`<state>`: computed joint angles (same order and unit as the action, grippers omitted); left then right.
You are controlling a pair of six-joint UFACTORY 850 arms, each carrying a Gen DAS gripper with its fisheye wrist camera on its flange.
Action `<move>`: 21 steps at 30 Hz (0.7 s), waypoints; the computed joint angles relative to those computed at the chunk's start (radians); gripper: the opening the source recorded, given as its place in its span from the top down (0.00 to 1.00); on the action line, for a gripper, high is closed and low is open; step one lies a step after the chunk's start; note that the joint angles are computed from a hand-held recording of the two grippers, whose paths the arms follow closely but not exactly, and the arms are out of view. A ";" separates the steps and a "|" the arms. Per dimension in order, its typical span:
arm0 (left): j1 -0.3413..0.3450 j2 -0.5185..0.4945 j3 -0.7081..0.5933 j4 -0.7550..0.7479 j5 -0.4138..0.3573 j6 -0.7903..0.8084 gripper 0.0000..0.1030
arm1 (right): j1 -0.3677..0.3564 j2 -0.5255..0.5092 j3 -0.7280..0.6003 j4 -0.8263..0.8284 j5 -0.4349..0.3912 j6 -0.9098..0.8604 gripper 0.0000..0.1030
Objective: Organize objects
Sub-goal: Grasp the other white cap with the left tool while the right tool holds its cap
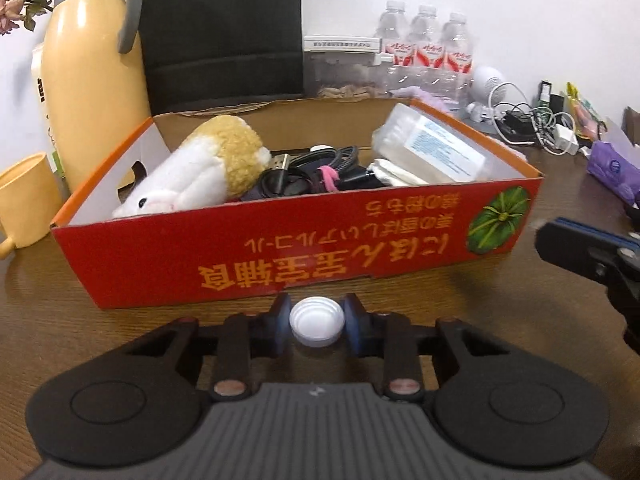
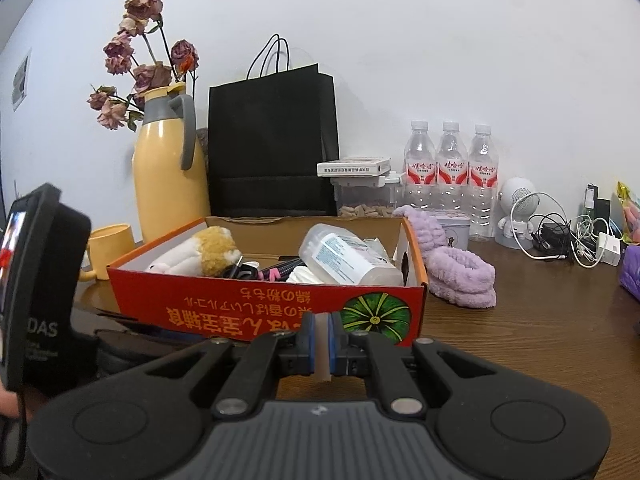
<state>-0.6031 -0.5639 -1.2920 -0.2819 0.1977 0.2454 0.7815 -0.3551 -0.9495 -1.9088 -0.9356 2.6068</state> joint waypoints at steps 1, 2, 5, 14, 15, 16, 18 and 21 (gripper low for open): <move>0.000 0.005 0.009 0.011 0.016 -0.010 0.71 | 0.001 0.001 0.001 -0.001 -0.005 0.002 0.95; -0.002 0.013 0.021 0.001 0.036 -0.003 0.71 | 0.003 0.001 0.002 0.000 -0.011 0.002 0.95; -0.002 0.035 0.051 0.001 0.080 -0.015 0.71 | 0.010 0.000 0.002 0.006 -0.029 0.002 0.95; 0.002 0.129 0.162 0.128 0.184 -0.167 0.71 | 0.039 -0.011 -0.009 0.015 -0.085 -0.009 0.95; 0.002 0.140 0.175 0.135 0.198 -0.178 0.71 | 0.041 -0.012 -0.011 0.014 -0.089 -0.009 0.95; 0.005 0.148 0.183 0.147 0.208 -0.192 0.71 | 0.044 -0.014 -0.013 0.014 -0.095 -0.007 0.95; 0.006 0.169 0.206 0.152 0.232 -0.206 0.71 | 0.050 -0.018 -0.019 0.013 -0.107 -0.002 0.95; 0.012 0.194 0.230 0.167 0.265 -0.232 0.71 | 0.055 -0.021 -0.028 0.008 -0.124 0.008 0.95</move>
